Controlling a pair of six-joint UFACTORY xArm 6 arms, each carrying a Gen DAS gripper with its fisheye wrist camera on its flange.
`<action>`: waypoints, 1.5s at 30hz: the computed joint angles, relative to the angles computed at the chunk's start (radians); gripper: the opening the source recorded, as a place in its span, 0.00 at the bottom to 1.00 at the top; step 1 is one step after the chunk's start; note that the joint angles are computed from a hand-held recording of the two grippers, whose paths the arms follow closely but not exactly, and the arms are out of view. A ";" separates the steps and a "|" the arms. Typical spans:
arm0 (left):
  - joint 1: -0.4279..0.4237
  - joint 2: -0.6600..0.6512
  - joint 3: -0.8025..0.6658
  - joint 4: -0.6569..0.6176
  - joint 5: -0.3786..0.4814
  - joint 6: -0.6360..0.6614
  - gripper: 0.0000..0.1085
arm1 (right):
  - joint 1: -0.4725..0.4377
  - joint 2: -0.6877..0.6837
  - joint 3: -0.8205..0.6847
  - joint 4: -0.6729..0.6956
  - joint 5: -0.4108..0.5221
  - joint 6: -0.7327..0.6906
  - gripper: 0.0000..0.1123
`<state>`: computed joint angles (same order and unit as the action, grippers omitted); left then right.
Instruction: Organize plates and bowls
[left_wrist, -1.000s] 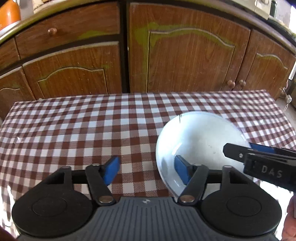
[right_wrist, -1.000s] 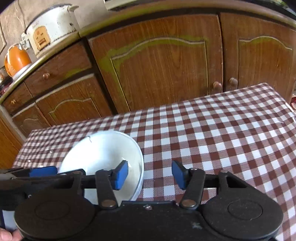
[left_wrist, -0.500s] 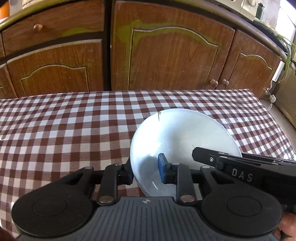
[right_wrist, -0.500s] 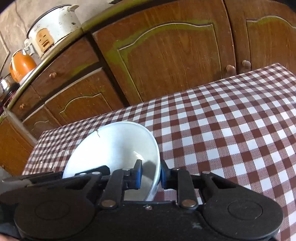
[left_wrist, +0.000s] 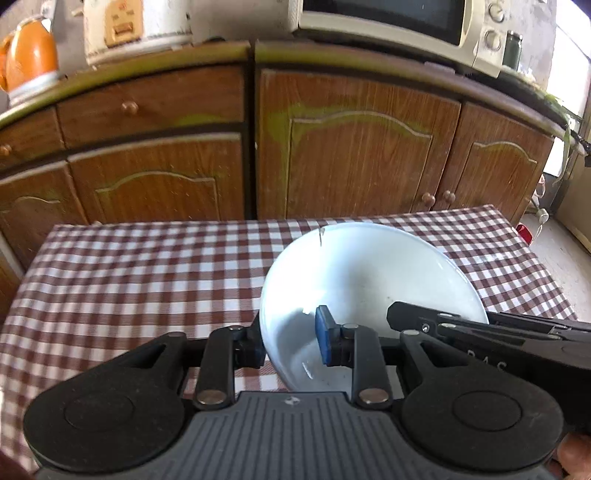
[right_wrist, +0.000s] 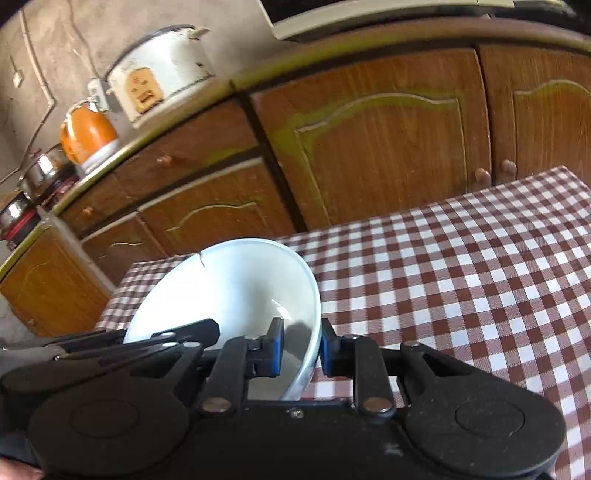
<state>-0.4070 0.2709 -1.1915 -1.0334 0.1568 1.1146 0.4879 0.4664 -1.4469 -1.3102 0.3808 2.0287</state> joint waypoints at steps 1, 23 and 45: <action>0.002 -0.024 0.021 0.008 -0.005 -0.007 0.25 | 0.011 -0.011 0.005 0.001 0.007 0.001 0.23; 0.097 -0.455 0.374 0.080 0.007 -0.080 0.26 | 0.257 -0.162 0.017 0.114 0.202 -0.097 0.23; 0.262 -0.672 0.527 0.065 0.072 -0.023 0.27 | 0.433 -0.052 -0.179 0.177 0.318 -0.169 0.23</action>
